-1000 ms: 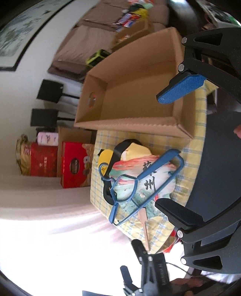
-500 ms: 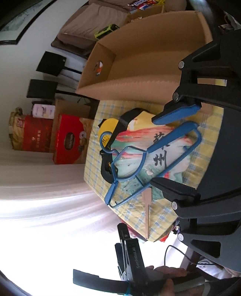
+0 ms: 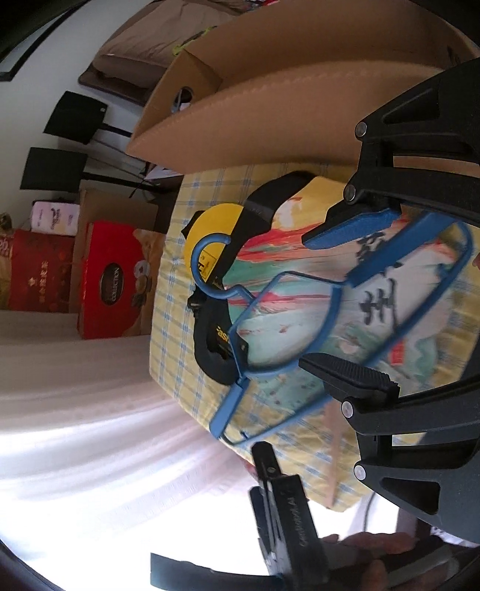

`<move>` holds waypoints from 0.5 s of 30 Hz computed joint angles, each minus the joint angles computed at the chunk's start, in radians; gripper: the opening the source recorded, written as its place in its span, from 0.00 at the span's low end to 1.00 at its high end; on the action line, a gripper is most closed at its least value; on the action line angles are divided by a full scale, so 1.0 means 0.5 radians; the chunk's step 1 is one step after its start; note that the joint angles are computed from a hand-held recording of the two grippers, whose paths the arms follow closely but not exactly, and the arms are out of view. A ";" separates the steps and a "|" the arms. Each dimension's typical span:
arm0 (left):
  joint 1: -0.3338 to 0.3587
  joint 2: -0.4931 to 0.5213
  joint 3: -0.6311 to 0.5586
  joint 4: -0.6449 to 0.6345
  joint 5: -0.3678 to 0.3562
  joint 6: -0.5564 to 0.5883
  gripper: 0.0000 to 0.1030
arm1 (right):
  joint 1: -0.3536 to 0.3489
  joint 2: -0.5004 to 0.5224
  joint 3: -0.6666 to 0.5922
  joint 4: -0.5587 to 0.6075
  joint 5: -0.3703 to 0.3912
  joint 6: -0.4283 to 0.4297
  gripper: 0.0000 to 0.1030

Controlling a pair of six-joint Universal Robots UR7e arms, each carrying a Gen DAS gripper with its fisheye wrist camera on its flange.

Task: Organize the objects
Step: 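Move the right gripper toward the blue hanger on the table, then grasp the blue hanger's hook bar with the right gripper and lift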

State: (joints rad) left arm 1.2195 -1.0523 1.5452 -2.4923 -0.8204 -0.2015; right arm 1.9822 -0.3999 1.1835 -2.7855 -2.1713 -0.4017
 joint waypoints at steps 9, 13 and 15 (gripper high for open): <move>0.053 0.085 -0.108 0.093 -0.126 -0.049 0.57 | -0.074 0.118 -0.230 0.232 0.016 0.158 0.43; 0.083 0.113 -0.145 0.117 -0.194 -0.078 0.49 | -0.102 0.121 -0.251 0.280 0.101 0.208 0.38; 0.102 0.122 -0.163 0.128 -0.260 -0.095 0.44 | -0.103 0.126 -0.265 0.291 0.111 0.201 0.36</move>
